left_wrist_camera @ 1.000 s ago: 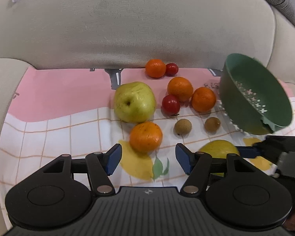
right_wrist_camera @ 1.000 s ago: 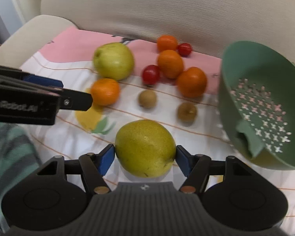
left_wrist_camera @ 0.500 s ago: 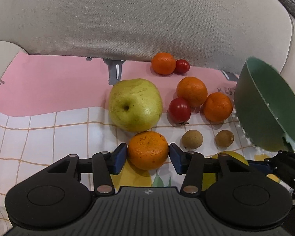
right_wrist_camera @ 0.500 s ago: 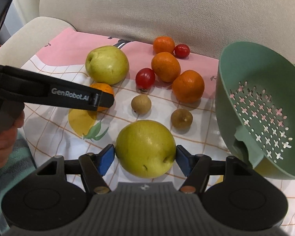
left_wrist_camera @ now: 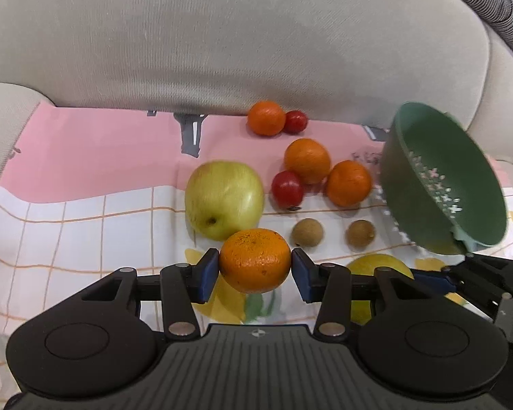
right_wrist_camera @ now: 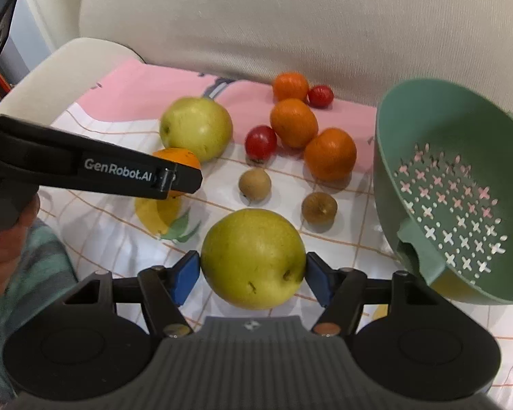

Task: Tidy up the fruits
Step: 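Carry the tangerine and pear over the green colander with both tools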

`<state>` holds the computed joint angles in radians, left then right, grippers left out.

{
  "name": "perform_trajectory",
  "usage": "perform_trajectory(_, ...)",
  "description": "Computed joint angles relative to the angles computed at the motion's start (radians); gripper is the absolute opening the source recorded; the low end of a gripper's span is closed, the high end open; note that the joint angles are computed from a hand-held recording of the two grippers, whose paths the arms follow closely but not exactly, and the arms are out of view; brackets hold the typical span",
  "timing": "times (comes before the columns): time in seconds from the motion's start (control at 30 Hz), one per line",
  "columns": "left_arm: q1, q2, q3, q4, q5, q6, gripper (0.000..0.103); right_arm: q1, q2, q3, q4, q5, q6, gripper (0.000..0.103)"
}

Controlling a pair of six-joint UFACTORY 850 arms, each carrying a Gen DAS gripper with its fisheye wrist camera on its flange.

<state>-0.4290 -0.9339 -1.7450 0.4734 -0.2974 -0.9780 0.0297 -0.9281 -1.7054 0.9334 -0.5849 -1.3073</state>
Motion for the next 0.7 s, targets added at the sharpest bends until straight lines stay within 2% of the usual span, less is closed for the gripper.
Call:
perform_trajectory(0.17, -0.018, 0.049, 0.043, 0.018, 0.012, -0.032, 0.052, -0.017, 0.054, 0.062, 0.115, 0.010, -0.119, 0.064)
perform_trajectory(0.3, -0.034, 0.040, 0.027, 0.013, -0.046, -0.033, 0.052, -0.030, 0.089, 0.101, 0.160, 0.017, -0.162, 0.064)
perform_trajectory(0.37, -0.033, 0.047, 0.041, 0.002, -0.044, -0.061, 0.052, -0.035, 0.100, 0.115, 0.168, 0.020, -0.167, 0.064)
perform_trajectory(0.43, -0.040, 0.061, 0.053, 0.052, -0.056, -0.120, 0.052, -0.045, 0.119, 0.138, 0.191, 0.021, -0.188, 0.064)
perform_trajectory(0.6, -0.056, 0.109, 0.079, 0.148, -0.018, -0.200, 0.052, -0.076, 0.146, 0.164, 0.284, 0.002, -0.270, 0.064)
perform_trajectory(0.7, -0.063, 0.107, 0.047, 0.106, 0.001, -0.148, 0.052, -0.094, 0.148, 0.152, 0.340, 0.003, -0.304, 0.064)
